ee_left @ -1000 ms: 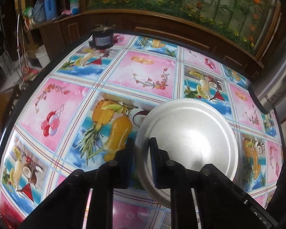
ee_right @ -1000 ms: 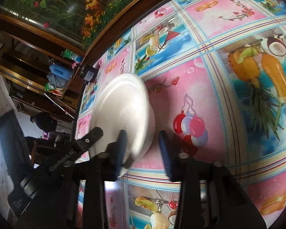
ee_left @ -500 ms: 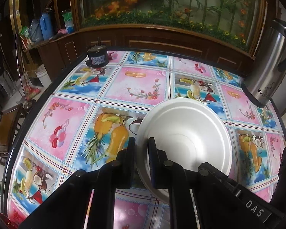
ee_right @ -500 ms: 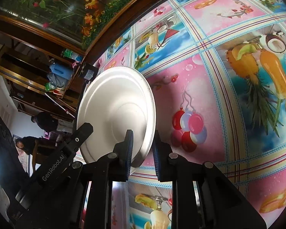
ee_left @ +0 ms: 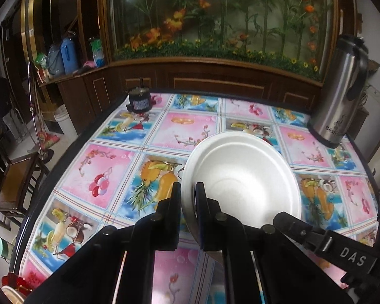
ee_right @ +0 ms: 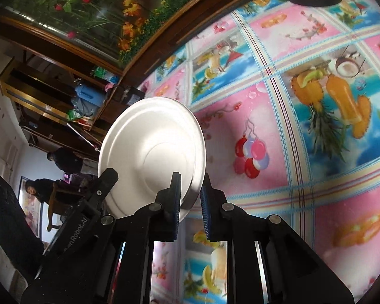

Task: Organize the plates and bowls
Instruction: 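Lift the white bowl by its rim with both tools, then carry the white bowl with both tools toward the plate stack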

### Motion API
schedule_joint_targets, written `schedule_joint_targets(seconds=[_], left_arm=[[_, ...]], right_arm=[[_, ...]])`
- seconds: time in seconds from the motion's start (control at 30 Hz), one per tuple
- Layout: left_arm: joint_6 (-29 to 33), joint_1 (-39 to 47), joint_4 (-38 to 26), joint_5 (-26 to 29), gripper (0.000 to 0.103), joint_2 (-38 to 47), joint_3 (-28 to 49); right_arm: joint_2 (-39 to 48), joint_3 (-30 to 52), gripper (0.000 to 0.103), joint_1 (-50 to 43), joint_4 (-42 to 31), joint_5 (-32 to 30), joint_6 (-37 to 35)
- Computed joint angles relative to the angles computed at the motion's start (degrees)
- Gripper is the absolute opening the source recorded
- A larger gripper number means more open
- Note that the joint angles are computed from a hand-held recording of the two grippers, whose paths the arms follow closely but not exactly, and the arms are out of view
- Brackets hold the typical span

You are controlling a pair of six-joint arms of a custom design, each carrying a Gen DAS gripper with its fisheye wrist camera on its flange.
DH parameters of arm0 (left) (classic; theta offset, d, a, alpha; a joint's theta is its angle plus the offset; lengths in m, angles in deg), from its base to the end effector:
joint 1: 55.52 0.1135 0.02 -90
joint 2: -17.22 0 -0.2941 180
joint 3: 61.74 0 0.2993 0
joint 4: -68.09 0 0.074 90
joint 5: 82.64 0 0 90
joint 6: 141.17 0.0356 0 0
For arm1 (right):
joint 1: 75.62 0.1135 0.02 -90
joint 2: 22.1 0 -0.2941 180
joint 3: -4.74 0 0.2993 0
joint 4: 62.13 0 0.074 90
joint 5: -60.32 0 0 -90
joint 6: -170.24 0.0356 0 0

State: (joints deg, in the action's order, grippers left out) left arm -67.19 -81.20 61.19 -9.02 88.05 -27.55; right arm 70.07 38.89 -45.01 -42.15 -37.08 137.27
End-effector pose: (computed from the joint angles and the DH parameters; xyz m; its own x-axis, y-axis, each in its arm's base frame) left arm 0.2224 -0.0958 0.1382 -0.6606 0.0239 -0.7504 0.0512 0.9986 -0.0133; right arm 0.2350 0.1443 0.0862 -0.7855 0.5019 -0.3620 0.1226 0.6996 0.7039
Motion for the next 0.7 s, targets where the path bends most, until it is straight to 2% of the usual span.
schedule_joint_targets(seconds=[0.3, 0.53, 0.7], left_arm=[[-1.0, -6.0, -7.6, -5.4, 0.009, -19.1, -6.1], [-2.4, -11.2, -19.9, -9.9, 0.009, -36.4, -8.1], [-3.8, -14.3, -28.6, -13.0, 0.009, -46.6, -8.5]], right_arm=[[-17.5, -6.6, 0.016, 6.0, -7.3, 5.6, 1.6], [-32.0, -9.1, 0.016, 14.4, -17.3, 13.4, 3.8], [-39.0, -8.5, 0.016, 21.4, -24.6, 19.9, 5.4]])
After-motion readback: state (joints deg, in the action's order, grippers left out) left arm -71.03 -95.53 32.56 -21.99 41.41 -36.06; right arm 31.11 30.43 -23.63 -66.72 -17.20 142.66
